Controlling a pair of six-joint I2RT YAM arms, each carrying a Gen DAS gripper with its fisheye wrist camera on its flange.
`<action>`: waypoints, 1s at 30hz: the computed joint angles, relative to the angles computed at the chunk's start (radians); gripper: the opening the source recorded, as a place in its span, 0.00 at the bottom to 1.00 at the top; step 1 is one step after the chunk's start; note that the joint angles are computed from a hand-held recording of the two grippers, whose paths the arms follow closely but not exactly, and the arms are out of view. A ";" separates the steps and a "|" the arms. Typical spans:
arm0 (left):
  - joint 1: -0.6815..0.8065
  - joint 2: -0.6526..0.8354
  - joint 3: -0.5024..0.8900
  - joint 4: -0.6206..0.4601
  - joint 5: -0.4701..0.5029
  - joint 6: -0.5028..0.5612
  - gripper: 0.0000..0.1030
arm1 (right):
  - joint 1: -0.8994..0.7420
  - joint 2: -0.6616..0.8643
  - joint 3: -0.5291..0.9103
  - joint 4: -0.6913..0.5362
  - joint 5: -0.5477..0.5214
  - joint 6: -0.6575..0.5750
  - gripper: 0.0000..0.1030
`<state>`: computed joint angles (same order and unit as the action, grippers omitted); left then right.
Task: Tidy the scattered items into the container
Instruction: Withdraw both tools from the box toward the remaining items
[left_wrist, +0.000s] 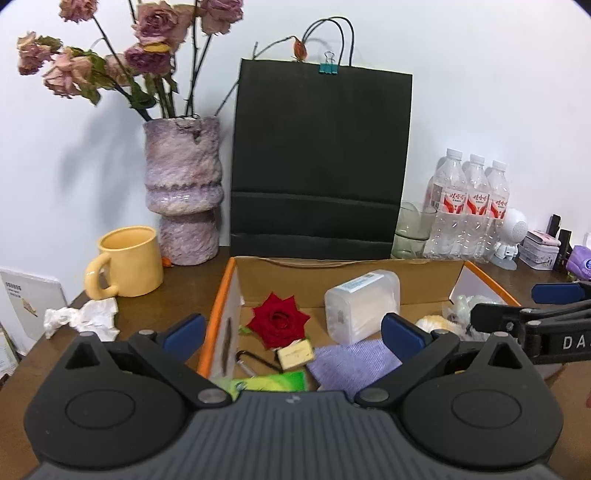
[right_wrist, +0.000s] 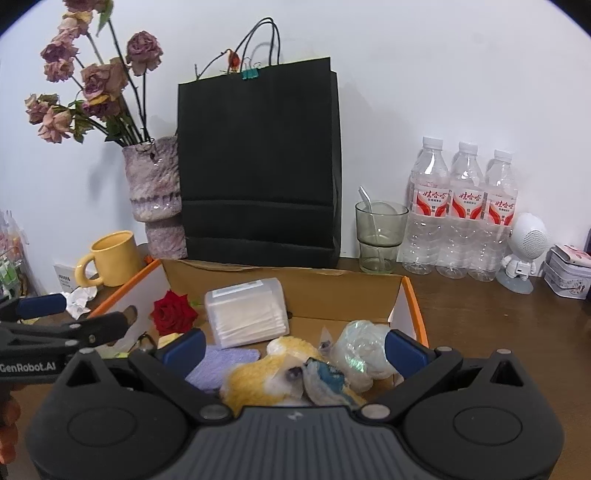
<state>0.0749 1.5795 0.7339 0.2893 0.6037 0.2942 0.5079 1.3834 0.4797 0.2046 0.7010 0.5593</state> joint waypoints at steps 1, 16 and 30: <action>0.018 -0.014 -0.007 -0.007 0.010 0.002 1.00 | 0.020 -0.010 0.006 -0.030 0.014 0.017 1.00; 0.391 -0.097 0.015 -0.380 0.224 0.372 1.00 | 0.512 0.121 0.186 -0.536 0.255 0.632 1.00; 0.619 0.127 0.131 -0.582 0.263 0.705 1.00 | 0.597 0.511 0.431 -0.450 0.169 0.642 0.78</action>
<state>0.6938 1.7064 0.8652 -0.2928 0.8664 0.9993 1.1049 1.8949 0.9107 -0.2456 0.8698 1.2015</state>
